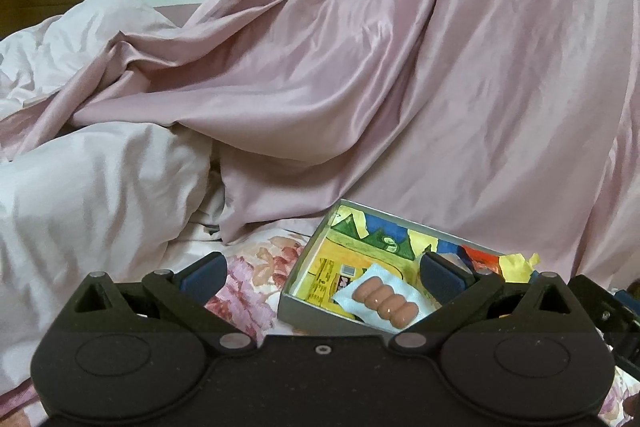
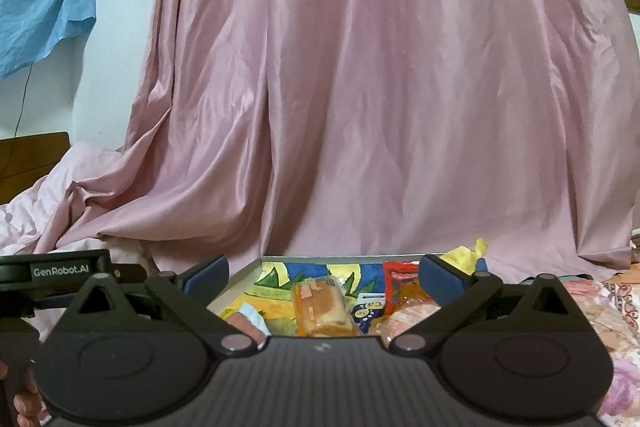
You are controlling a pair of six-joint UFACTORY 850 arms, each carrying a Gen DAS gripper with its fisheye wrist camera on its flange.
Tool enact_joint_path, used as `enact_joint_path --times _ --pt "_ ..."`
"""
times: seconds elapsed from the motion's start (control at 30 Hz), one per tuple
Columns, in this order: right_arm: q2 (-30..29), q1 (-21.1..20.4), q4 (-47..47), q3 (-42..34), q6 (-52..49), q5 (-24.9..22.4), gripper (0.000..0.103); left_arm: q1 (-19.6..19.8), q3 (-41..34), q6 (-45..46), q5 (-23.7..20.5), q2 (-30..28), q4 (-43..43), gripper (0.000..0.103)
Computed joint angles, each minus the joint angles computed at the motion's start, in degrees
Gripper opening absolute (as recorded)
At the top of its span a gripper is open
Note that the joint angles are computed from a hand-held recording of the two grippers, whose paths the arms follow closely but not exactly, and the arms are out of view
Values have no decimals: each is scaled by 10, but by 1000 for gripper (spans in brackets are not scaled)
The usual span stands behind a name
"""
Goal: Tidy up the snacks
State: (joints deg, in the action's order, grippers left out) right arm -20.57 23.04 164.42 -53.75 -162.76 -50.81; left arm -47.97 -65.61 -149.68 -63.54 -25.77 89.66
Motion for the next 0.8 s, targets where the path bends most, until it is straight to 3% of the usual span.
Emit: enact_joint_path --times 0.8 --pt "52 -6 -12 68 -8 -17 103 -53 25 22 -46 9 -38 102"
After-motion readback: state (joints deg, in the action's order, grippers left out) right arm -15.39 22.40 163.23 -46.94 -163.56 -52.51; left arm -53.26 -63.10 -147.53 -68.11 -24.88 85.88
